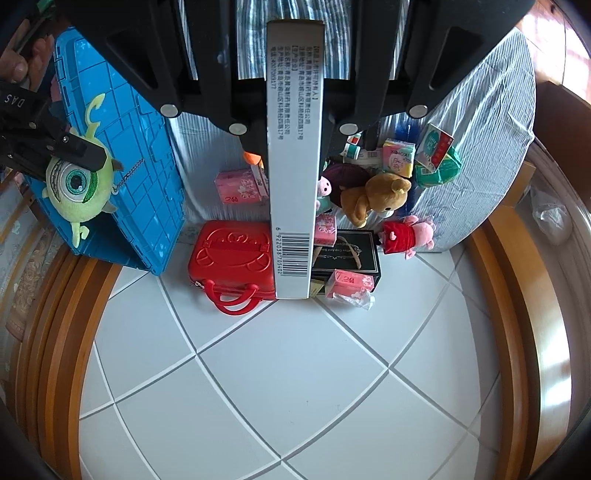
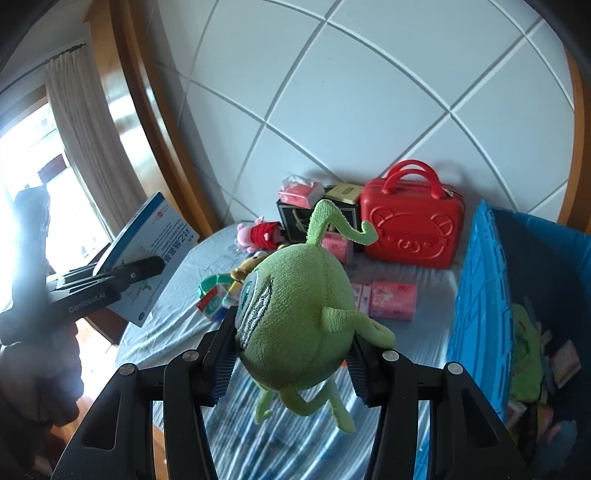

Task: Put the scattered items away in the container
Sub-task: 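Lift the medicine box and green plush and carry both over the blue bin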

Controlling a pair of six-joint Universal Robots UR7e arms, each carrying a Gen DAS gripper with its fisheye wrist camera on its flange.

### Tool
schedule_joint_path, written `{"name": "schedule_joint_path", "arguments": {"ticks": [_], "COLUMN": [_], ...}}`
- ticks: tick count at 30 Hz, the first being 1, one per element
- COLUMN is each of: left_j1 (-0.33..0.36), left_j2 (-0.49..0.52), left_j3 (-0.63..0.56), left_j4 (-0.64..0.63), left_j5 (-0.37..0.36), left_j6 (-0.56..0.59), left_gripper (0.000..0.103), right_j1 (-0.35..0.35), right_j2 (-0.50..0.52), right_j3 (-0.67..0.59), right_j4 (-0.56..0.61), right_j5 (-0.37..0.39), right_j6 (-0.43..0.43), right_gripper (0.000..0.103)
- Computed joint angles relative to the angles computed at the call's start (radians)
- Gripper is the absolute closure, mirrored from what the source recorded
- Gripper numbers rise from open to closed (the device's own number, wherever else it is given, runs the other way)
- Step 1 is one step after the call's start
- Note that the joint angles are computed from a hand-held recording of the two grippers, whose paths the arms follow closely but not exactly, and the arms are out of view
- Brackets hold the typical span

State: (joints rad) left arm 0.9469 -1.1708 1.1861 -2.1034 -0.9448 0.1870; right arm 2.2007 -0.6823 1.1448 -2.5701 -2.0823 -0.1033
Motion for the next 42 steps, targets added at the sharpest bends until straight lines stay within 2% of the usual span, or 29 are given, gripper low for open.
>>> {"name": "schedule_joint_path", "arguments": {"ticks": [14,28,42], "left_j1": [-0.068,-0.140,-0.181], "left_j2": [0.076,0.199,0.312], "left_j3": [-0.011,-0.082,-0.143], "left_j4": [0.007,-0.004,0.008], "left_j5": [-0.047,-0.126,-0.183], "left_j6": [0.028,0.070,0.101], "left_gripper": [0.087,0.087,0.087], "right_j1": [-0.031,-0.065,-0.102], "right_j2": [-0.107,-0.202,-0.276], "right_j3": [0.100,0.185,0.226], "right_j4": [-0.074,-0.131,-0.175], "right_j5": [-0.042,-0.118,-0.210], "right_j6": [0.009,0.039,0.077], "right_gripper": [0.052,0.052,0.052]}}
